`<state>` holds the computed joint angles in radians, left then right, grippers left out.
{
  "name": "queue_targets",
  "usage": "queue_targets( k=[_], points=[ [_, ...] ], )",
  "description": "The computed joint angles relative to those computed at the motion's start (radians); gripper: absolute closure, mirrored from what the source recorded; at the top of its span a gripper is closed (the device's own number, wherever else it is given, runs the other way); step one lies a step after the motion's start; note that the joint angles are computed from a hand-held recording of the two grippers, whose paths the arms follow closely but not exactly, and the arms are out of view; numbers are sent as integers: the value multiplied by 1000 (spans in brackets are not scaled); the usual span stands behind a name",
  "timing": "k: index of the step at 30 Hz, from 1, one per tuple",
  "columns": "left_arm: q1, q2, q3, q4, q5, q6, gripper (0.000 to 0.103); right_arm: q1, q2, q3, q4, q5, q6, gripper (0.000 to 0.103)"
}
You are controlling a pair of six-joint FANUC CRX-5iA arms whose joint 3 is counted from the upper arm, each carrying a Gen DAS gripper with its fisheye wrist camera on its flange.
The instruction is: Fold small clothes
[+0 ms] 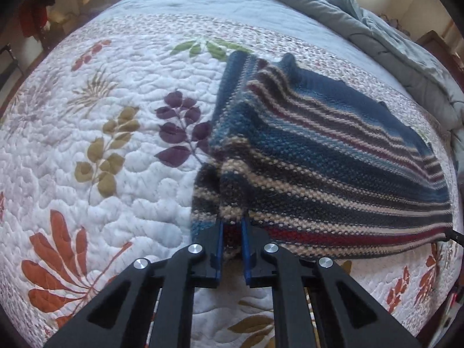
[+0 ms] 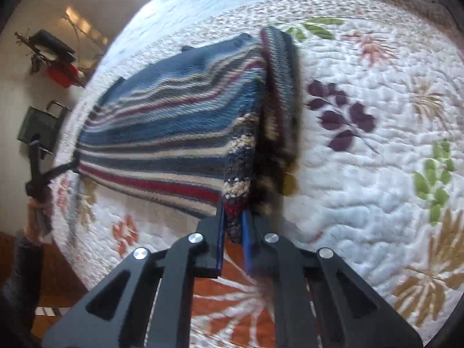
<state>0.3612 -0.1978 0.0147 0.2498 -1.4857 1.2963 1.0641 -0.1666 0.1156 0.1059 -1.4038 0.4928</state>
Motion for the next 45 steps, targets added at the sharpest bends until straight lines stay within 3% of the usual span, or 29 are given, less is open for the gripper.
queue_targets(
  k=[4,6,8,9,10,15,20,23,25,26,27,29,32,38,45],
  points=[
    [13,7,-18,20,-9,-30,91,-34,-2,-33,-62,12,1,93],
    [30,0,-19,51,-18,-48,81,-32,-17,-47,-61,42,-2,86],
    [57,-13,-28,93,-29,-61,51,-24,-43,-62,-43,67,-31,74],
    [73,-19,-31,113,-33,-69,32,-26,-54,-66,-45,73,-35,57],
    [86,-27,-33,125,-34,-73,24,-22,-65,-72,-37,79,-46,52],
    [69,14,9,75,-50,-39,20,-65,-60,-59,-87,88,-36,46],
    [46,83,-5,119,-67,16,15,-123,-19,-50,-194,117,13,45],
    [13,85,-5,107,-44,13,15,-129,-8,-56,-206,151,25,45],
    [-4,90,5,99,-40,40,17,-133,1,-50,-209,160,38,53],
    [-5,90,3,108,-37,45,29,-134,3,-48,-212,166,45,58],
    [-5,93,-3,136,-38,54,48,-146,-1,-51,-240,189,57,72],
    [11,98,-24,198,-46,68,64,-165,-11,-63,-290,238,75,76],
    [38,85,-50,236,-45,82,76,-127,-13,-66,-231,243,42,79],
    [128,10,-84,302,-95,51,82,-51,-123,-130,-128,277,-77,82],
    [140,-80,-70,287,-230,3,82,114,-203,-138,2,146,-200,82]
  ],
)
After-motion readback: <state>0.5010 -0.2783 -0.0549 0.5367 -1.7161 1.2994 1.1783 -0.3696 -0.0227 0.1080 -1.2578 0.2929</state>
